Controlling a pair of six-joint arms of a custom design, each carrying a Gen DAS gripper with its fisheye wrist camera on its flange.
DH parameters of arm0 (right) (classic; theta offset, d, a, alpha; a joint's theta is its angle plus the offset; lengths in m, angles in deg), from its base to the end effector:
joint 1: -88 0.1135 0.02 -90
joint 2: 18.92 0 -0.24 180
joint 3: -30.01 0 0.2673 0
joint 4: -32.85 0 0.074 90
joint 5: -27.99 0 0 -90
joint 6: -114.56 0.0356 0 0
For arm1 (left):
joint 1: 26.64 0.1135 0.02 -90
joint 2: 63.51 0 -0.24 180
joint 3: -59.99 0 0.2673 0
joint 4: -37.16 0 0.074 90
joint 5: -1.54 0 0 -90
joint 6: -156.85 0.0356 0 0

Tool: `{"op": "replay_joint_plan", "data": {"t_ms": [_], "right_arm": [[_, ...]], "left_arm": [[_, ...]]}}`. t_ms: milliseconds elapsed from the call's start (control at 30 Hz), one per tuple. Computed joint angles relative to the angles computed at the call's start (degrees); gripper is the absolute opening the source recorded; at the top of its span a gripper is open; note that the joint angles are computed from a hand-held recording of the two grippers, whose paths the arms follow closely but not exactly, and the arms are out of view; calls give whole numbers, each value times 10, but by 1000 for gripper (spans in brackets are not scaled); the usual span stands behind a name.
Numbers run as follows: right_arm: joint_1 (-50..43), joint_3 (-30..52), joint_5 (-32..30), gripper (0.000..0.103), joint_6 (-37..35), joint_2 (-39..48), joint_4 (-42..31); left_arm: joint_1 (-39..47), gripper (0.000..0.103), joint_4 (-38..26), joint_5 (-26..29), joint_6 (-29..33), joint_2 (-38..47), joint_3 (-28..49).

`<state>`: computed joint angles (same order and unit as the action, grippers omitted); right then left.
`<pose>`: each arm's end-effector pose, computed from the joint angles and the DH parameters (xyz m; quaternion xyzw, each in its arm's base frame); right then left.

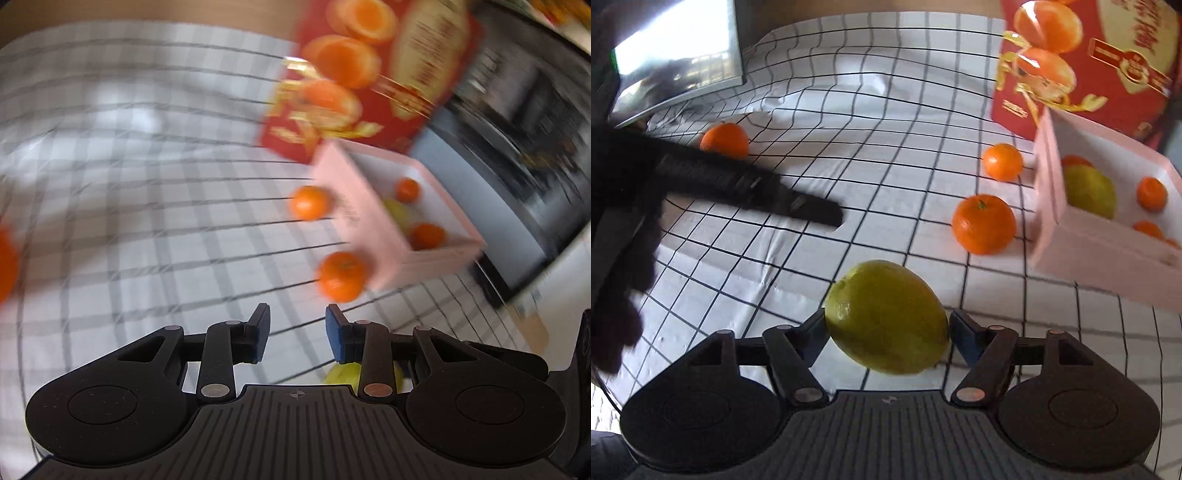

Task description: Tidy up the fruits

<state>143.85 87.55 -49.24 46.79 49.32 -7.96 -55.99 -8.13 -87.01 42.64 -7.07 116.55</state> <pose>0.1532 0.2119 0.2017 -0.2363 0.9088 0.1248 0.3206 0.2017 -0.1144 0.2363 0.0463 0.9232 -0.1822 0.3351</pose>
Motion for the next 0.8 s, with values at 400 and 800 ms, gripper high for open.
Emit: {"op": "replay_joint_plan", "data": {"t_ms": [400, 800], "right_arm": [[50, -40, 62, 74, 62, -52, -43], [42, -60, 56, 75, 99, -77, -61]], "left_arm": [[-51, 41, 1, -28, 133, 280, 197], [-29, 52, 21, -43, 134, 332, 210]]}}
